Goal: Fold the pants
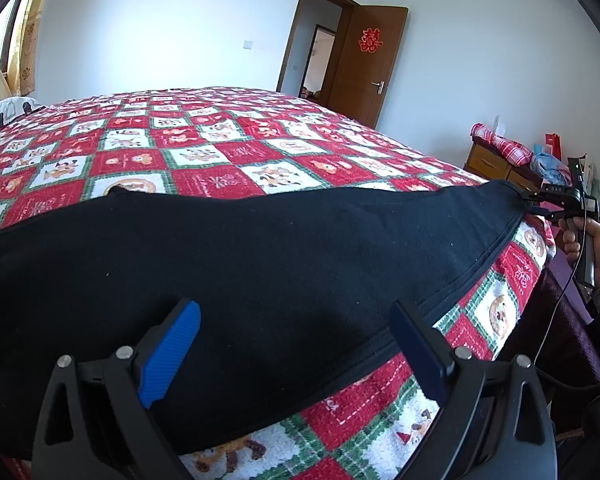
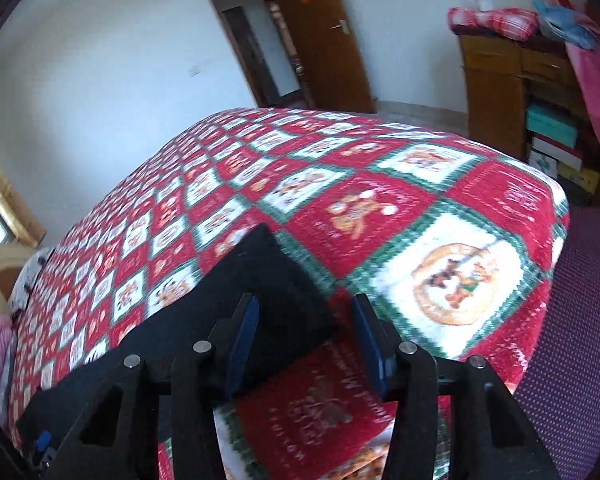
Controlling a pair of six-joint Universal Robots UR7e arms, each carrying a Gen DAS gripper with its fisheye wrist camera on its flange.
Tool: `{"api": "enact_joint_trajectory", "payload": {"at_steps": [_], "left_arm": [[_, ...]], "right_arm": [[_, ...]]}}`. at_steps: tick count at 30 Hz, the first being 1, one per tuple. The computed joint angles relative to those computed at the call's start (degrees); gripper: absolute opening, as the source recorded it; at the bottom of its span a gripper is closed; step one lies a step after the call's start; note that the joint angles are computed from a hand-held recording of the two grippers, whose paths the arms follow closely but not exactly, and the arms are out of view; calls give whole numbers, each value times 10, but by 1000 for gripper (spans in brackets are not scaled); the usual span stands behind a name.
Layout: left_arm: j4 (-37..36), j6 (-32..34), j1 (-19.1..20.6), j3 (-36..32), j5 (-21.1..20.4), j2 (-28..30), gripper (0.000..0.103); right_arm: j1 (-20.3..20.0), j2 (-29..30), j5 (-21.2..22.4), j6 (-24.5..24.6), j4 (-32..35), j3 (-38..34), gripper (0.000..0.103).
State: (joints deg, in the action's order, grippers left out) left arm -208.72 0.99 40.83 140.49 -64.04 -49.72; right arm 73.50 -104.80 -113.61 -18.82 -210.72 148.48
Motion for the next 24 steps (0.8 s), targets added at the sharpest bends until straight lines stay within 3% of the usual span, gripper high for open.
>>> {"api": "enact_joint_trajectory", "payload": {"at_steps": [2,3,4,6,10,15,18,22,24], "left_arm": [[-3,1,-1,0,2,2,98],[-3,1,-2,0,3,3,98],[-4,2,-1,0,2,3,99],[-3,2,-1,0,1,3,99],[-6,2,-1,-1,1,6,99],[-12,13,-5,1,8,12,100],[-10,3,-4,4,2,4,100],[-19,1,-6,7,-6,-2,100],[-14,3,-5,4,-7,-1,100]], "right_arm": [[0,-1,1,-5,11,-3,47],[1,1,4,-9,9,-2,27],[1,-1,11,-9,21,-3,16],[3,1,19,-13,30,-3,12],[19,2,18,-28,-14,4,11],[3,35,-24,-30,-30,-8,11],[28,40,-56,-41,-22,-16,12],[75,66,-114,-70,-79,-23,29],[86,64,-109,-82,-81,-28,37]]}}
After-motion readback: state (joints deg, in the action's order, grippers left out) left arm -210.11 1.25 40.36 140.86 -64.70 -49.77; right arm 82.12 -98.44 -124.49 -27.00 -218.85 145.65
